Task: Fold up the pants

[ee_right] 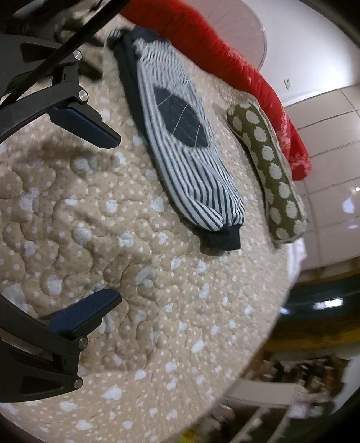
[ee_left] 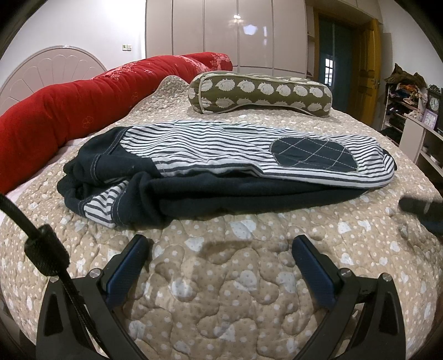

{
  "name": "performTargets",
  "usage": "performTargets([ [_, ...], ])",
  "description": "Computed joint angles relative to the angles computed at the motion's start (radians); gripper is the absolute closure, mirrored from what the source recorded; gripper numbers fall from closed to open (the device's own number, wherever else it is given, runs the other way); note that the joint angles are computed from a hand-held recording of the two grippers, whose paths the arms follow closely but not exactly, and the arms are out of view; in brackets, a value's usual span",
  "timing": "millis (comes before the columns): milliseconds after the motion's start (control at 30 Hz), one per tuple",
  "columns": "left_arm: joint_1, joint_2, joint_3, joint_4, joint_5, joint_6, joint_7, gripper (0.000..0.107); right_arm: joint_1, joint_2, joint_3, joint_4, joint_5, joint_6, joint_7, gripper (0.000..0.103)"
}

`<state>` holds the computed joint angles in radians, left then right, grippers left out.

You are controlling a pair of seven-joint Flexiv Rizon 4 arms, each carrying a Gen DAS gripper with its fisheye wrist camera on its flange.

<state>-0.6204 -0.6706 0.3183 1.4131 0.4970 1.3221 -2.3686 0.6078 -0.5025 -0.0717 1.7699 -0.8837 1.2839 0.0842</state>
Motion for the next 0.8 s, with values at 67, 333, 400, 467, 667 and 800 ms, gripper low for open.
performTargets([
  [67,-0.020,-0.011,0.022,-0.019,0.014,0.012,-0.031,0.004,-0.032,-0.012,0.000,0.014,0.159,0.169,-0.031,0.000],
  [333,0.003,0.012,-0.030,-0.009,-0.006,-0.035,0.013,0.004,-0.175,-0.192,0.183,-0.200,0.504,0.326,-0.255,0.010],
  [400,0.025,0.021,-0.059,0.000,-0.025,-0.052,0.043,0.004,-0.182,-0.251,0.196,-0.291,0.477,0.278,-0.243,0.010],
  [467,0.025,0.020,-0.057,0.003,-0.025,-0.037,0.034,0.004,-0.228,-0.305,0.230,-0.349,0.324,0.309,-0.110,0.012],
  [667,0.039,0.024,-0.077,0.013,-0.052,-0.029,0.054,0.004,-0.324,-0.413,0.477,-0.460,0.414,0.337,-0.285,0.089],
  [800,0.102,0.049,-0.169,0.034,-0.141,-0.084,0.163,0.004,-0.209,-0.277,0.255,-0.313,0.436,0.347,-0.188,0.090],
])
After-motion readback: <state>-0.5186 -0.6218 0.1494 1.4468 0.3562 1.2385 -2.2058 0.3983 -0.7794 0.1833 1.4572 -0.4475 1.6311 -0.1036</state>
